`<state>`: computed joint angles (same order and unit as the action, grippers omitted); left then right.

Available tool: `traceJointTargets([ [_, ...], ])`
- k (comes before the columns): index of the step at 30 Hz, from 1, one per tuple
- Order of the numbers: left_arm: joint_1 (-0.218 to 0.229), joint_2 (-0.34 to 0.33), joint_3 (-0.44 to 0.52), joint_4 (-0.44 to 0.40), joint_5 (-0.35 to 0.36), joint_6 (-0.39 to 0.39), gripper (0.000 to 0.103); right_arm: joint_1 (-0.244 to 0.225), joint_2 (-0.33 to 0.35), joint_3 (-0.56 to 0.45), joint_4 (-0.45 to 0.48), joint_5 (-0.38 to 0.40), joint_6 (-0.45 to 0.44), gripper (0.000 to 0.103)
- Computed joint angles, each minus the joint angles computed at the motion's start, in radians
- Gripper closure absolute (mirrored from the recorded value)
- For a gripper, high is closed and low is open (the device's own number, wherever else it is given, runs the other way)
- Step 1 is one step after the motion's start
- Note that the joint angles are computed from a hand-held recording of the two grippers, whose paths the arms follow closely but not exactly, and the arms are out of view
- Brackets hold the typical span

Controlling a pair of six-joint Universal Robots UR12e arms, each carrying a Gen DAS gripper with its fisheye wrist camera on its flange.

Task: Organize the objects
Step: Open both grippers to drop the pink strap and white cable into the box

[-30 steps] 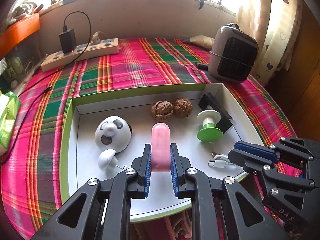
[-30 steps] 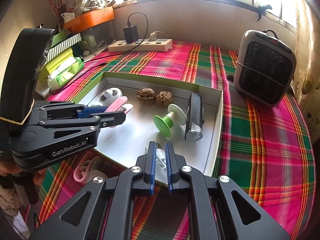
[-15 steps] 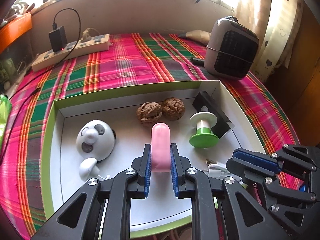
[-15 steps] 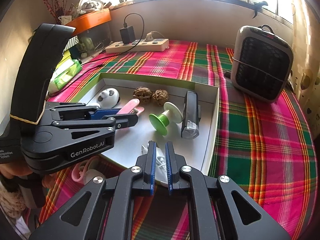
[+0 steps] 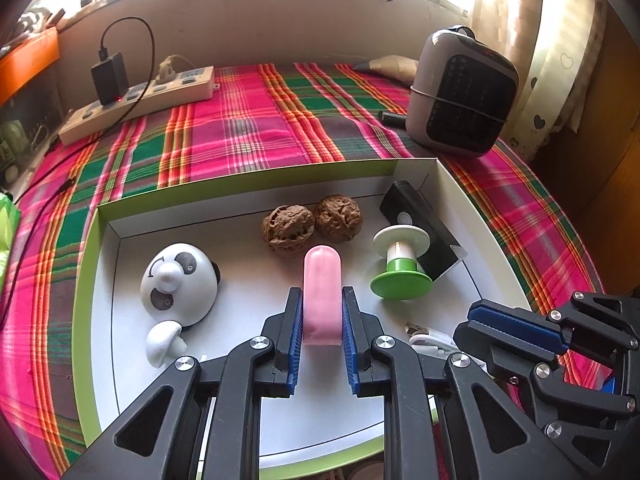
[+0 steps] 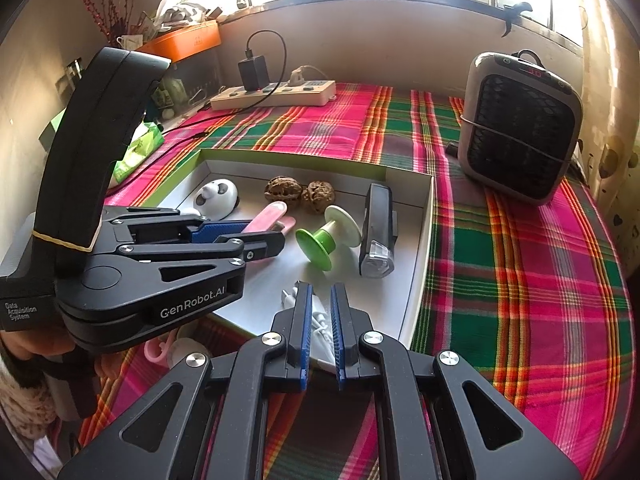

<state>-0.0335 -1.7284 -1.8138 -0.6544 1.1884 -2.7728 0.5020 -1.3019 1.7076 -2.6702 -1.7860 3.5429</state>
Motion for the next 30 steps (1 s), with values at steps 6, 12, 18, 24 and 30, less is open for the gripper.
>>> traceJointTargets([
  [6, 0.001, 0.002, -0.003, 0.003, -0.002, -0.003, 0.074, 0.001, -0.005, 0.004, 0.005, -0.004, 0.009, 0.088],
  [12, 0.006, 0.01, -0.012, 0.012, 0.003, -0.005, 0.07, 0.003, -0.01, 0.009, 0.009, -0.015, 0.02, 0.082],
  [18, 0.013, 0.02, -0.019, 0.023, -0.008, -0.012, 0.069, 0.006, -0.01, 0.008, 0.01, -0.027, 0.031, 0.076],
  [24, 0.019, 0.039, -0.04, 0.054, -0.007, -0.018, 0.069, 0.014, -0.01, 0.007, 0.008, -0.041, 0.042, 0.073],
  [30, 0.03, 0.062, -0.063, 0.081, -0.01, -0.027, 0.069, 0.026, -0.014, 0.01, 0.002, -0.065, 0.055, 0.068],
])
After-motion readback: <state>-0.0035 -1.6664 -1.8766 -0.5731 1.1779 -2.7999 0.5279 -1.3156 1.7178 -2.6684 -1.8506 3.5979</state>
